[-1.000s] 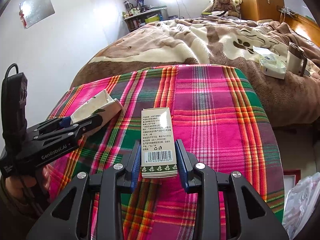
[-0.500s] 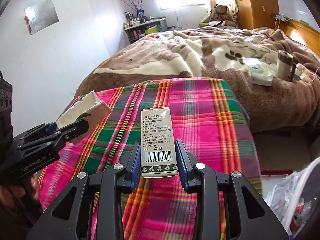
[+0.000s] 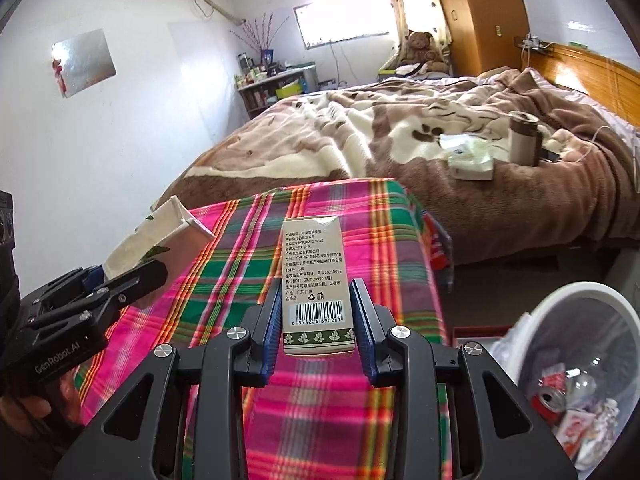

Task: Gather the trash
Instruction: 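Carry the white carton and tissue over the wastebasket with both grippers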

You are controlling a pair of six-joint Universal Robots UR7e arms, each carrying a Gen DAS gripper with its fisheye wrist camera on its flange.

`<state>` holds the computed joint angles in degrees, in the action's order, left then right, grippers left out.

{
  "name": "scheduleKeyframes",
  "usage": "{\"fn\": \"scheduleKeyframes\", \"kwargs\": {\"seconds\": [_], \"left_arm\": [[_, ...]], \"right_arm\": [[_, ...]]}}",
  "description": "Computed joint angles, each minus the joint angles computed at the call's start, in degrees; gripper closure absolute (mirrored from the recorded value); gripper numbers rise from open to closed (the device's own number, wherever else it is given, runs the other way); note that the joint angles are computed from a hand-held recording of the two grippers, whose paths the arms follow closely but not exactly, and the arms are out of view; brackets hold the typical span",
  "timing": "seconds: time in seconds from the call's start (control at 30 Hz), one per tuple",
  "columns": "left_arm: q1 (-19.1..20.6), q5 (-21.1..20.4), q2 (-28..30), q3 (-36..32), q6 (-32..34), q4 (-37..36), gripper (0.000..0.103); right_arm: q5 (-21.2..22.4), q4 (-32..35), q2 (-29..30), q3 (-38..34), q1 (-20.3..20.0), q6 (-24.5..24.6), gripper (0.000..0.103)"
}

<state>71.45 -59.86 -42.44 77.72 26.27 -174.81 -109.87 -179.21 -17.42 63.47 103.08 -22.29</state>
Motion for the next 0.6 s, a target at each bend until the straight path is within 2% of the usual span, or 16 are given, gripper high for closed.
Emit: {"fn": "scheduleKeyframes", "kwargs": {"seconds": [0.6], "left_arm": [[-7.0, -2.3, 1.0, 8.4, -1.4, -4.0, 0.058]], "right_arm": [[-3.5, -17.4, -10.3, 17.5, -2.2, -0.9, 0.069]]}}
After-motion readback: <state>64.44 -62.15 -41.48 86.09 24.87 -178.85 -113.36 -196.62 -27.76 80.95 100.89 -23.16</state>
